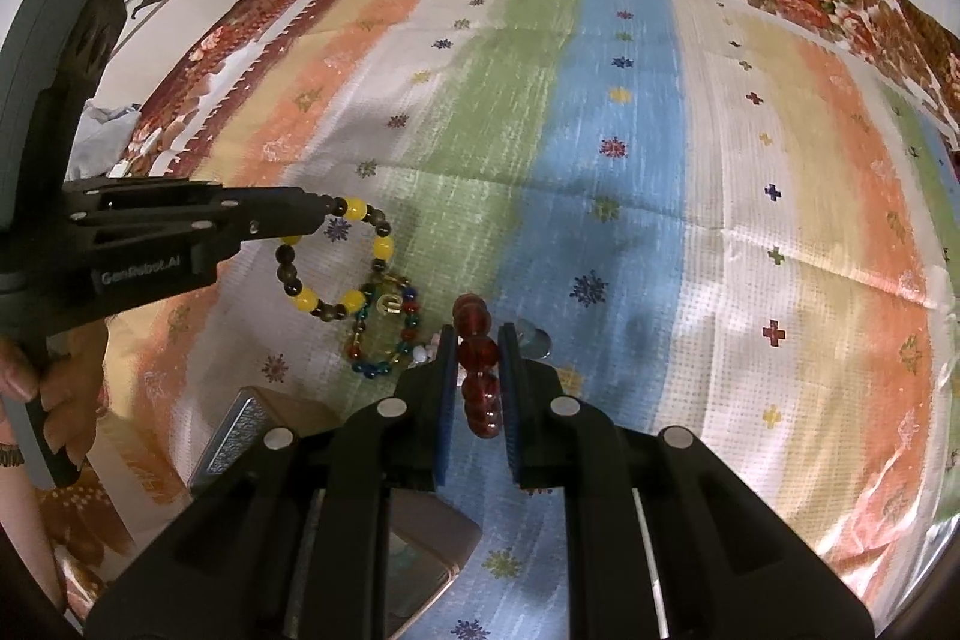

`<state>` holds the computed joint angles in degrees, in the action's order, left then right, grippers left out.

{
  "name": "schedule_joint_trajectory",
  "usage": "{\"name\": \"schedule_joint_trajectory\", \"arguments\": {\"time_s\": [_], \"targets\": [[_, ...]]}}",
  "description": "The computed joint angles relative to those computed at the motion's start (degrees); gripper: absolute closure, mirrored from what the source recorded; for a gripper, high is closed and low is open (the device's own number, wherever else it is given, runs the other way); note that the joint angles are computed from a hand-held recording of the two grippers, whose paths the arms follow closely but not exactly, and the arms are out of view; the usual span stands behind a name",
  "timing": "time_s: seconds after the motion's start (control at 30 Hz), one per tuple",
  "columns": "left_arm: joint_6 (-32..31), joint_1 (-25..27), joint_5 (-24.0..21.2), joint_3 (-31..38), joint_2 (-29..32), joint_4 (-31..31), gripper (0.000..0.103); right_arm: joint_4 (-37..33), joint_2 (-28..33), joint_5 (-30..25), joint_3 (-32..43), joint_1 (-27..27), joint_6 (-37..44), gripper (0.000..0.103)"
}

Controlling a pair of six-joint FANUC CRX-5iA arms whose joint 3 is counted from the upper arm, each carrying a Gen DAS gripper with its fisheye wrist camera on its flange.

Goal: Organize jewelry
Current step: 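Close left tool on yellow-black bracelet while right tool grips dark red bracelet, then carry both bracelets over the tin and open both tools to drop them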

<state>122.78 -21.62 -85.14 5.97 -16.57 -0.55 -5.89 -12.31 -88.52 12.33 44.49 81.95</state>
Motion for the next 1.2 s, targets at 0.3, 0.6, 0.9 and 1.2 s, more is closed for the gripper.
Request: {"name": "schedule_joint_trajectory", "arguments": {"time_s": [0.3, 0.6, 0.9, 1.2], "targets": [[1.2, -2.8, 0.4, 2.2, -1.1, -1.0, 0.092, -0.4, -1.6, 0.4, 0.1, 0.2, -0.4, 0.088], [3.3, -8.2, -0.3, 5.7, -0.8, -4.7, 0.092, -4.0, -5.1, -0.4, 1.6, -0.2, -0.3, 0.088], [7.1, -15.4, -1.0, 7.7, -0.8, -9.2, 0.092, -2.7, -9.4, 0.1, 0.2, 4.2, -2.6, 0.088], [10.2, -20.9, -1.8, 8.8, -1.3, -12.8, 0.092, -5.9, -12.0, -0.8, 0.6, 4.3, -1.7, 0.088]]}}
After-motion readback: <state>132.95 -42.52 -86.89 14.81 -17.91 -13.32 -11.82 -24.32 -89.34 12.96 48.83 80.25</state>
